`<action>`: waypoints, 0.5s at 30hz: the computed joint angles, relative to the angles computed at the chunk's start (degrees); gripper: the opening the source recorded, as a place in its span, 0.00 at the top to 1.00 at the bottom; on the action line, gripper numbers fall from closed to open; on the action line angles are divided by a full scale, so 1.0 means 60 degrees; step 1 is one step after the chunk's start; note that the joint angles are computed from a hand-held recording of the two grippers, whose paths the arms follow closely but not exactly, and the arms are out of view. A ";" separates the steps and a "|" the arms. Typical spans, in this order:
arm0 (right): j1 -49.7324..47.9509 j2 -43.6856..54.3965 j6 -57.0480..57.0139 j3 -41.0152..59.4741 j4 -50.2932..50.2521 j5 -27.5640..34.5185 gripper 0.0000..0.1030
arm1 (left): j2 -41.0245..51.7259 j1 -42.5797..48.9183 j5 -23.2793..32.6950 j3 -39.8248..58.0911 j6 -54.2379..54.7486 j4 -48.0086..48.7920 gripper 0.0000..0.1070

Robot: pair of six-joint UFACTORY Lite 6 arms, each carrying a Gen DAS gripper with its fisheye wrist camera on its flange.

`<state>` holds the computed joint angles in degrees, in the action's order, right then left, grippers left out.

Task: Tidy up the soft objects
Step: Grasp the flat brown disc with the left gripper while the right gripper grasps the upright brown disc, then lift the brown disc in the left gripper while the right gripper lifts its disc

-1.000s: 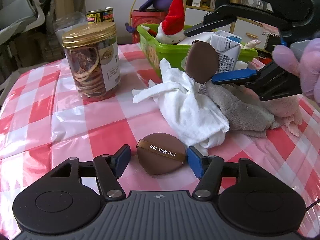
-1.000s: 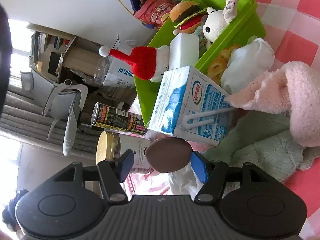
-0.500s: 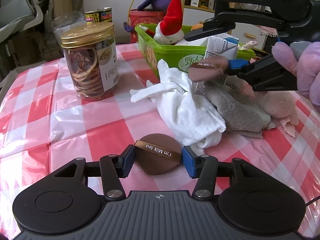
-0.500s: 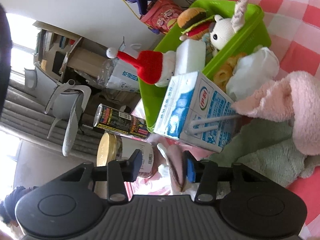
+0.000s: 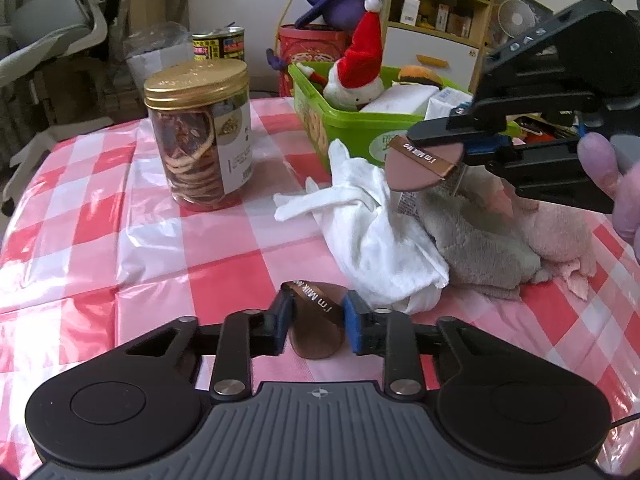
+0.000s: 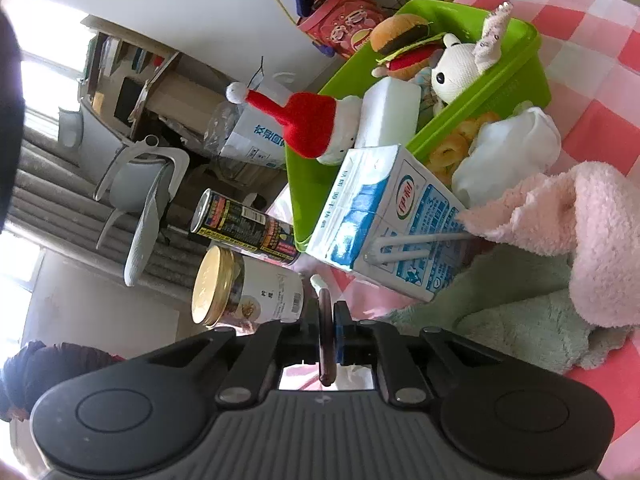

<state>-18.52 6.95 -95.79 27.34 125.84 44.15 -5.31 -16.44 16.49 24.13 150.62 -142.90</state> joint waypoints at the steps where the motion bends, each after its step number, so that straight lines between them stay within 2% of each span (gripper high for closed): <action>1: -0.0076 -0.0071 0.0059 -0.0032 -0.0149 0.0046 1.00 | -0.0046 -0.0057 -0.0092 0.0020 0.0022 -0.0074 0.85; 7: -0.0707 -0.0519 0.0582 -0.0156 -0.1231 0.0349 1.00 | -0.0282 -0.0523 -0.0600 0.0057 0.1126 -0.1484 0.97; 15: -0.2058 -0.0825 0.1437 -0.0164 -0.2854 0.1333 1.00 | -0.0866 -0.0715 -0.1022 -0.0019 0.1738 -0.2594 0.97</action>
<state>-30.86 2.00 -87.17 26.35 108.71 52.14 -10.51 -20.73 10.36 24.02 161.05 -158.47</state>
